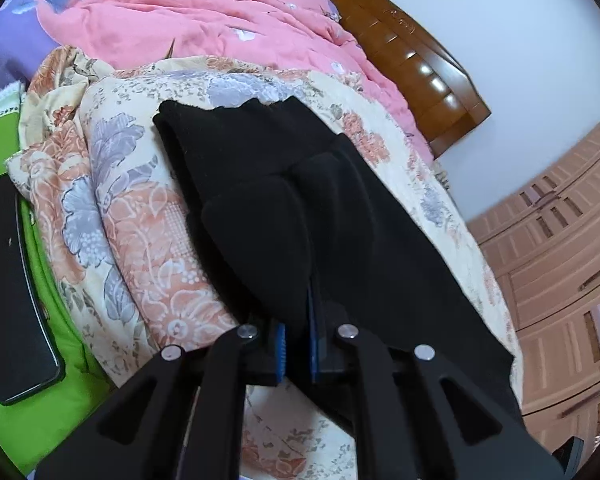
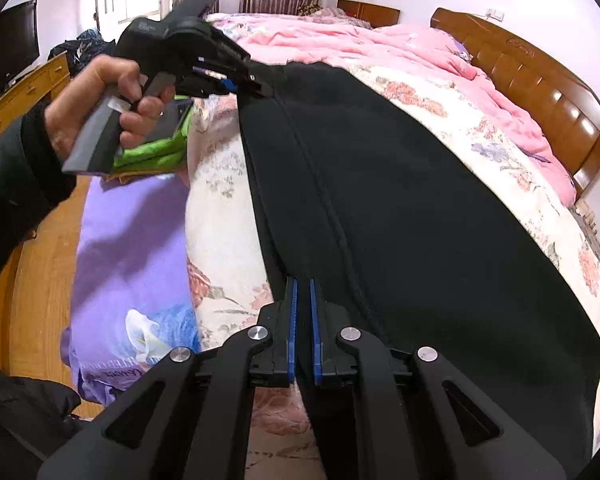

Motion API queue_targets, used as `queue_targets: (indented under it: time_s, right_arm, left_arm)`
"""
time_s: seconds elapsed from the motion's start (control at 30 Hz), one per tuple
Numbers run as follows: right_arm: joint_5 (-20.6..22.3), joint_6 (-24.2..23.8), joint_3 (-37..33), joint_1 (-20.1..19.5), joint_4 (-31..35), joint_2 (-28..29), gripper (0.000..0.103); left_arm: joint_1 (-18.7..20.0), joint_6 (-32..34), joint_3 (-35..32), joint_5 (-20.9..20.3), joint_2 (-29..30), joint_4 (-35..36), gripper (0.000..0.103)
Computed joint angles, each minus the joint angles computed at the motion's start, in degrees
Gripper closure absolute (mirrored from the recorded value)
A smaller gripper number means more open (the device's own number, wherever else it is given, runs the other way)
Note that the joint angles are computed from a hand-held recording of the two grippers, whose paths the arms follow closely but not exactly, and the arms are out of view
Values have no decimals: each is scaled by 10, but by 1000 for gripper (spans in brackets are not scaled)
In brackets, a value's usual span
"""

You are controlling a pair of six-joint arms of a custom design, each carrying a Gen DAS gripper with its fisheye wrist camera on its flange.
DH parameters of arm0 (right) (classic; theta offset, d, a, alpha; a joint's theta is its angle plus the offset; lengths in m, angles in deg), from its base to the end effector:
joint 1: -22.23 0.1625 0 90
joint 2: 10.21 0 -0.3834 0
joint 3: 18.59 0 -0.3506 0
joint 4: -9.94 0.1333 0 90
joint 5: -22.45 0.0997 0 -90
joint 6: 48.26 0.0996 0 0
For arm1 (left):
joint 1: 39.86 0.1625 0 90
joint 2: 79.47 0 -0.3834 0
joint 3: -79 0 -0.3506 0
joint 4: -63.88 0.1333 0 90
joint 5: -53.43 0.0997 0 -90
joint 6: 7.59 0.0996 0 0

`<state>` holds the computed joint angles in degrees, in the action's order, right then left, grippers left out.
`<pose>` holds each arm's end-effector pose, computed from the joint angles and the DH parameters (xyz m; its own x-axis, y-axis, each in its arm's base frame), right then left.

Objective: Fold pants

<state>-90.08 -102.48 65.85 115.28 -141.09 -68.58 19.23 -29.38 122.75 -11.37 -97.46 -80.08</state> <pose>0.1296 -0.6444 0.3166 -0.5107 -0.5645 0.6485 -0.7833 0.6165 -0.0803 -0.2658 -0.7860 0.0962 -0.9849 -0.0094 -0.1730 0.0938 0.8106 -0.5781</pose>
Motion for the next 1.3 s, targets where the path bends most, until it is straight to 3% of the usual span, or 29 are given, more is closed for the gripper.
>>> queue_targets:
  time_s: [0.07, 0.13, 0.17, 0.2, 0.23, 0.27, 0.33, 0.43, 0.57, 0.7, 0.8, 0.87, 0.93, 1.0, 1.1, 1.2, 1.3]
  right_arm:
    - [4, 2, 6, -3, -5, 0, 95]
    - [1, 13, -1, -2, 16, -1, 88]
    - [0, 20, -6, -1, 31, -3, 84]
    - [-4, 25, -8, 2, 45, -6, 82]
    - [-3, 28, -7, 3, 51, -10, 74]
    - [12, 35, -6, 2, 61, -19, 64]
    - [40, 58, -4, -3, 68, -30, 54]
    - [59, 96, 2, -9, 46, -40, 40]
    - [30, 138, 25, -13, 10, -61, 36]
    - [2, 143, 77, -21, -49, -104, 26]
    - [-29, 147, 119, -33, -112, -140, 23]
    - [-46, 167, 140, -49, -131, -163, 21]
    - [-64, 191, 152, -68, -129, -182, 20]
    - [-88, 225, 158, -91, -79, -200, 19]
    - [-36, 205, 205, -118, -69, -255, 19]
    - [-62, 172, 230, -108, -73, -275, 19]
    - [-41, 195, 228, -111, -57, -304, 19]
  left_arm:
    - [-3, -6, 10, 10, -3, -3, 93]
    - [-10, -10, 19, 34, -10, 7, 83]
    - [-15, -13, 22, 54, -14, 17, 66]
    - [-24, -22, 23, 89, -18, 32, 34]
    - [-37, -30, 34, 148, -23, 28, 20]
    - [-48, -21, 45, 187, -26, -1, 14]
    - [-60, 44, 56, 206, -28, -67, 14]
    - [-66, 115, 51, 135, -23, -109, 14]
    - [-87, 164, 27, 75, 5, -47, 13]
    - [-125, 225, 77, 31, 19, -48, 12]
    - [-150, 273, 112, 29, 30, -70, 12]
    - [-170, 316, 125, 56, 48, -74, 10]
    - [-174, 327, 119, 81, 67, -52, 9]
    - [-172, 330, 120, 85, 74, -71, 1]
    - [-162, 301, 90, 71, 78, -18, 1]
    - [-177, 275, 54, 106, 87, 41, 3]
    - [-199, 312, 19, 69, 99, 36, 2]
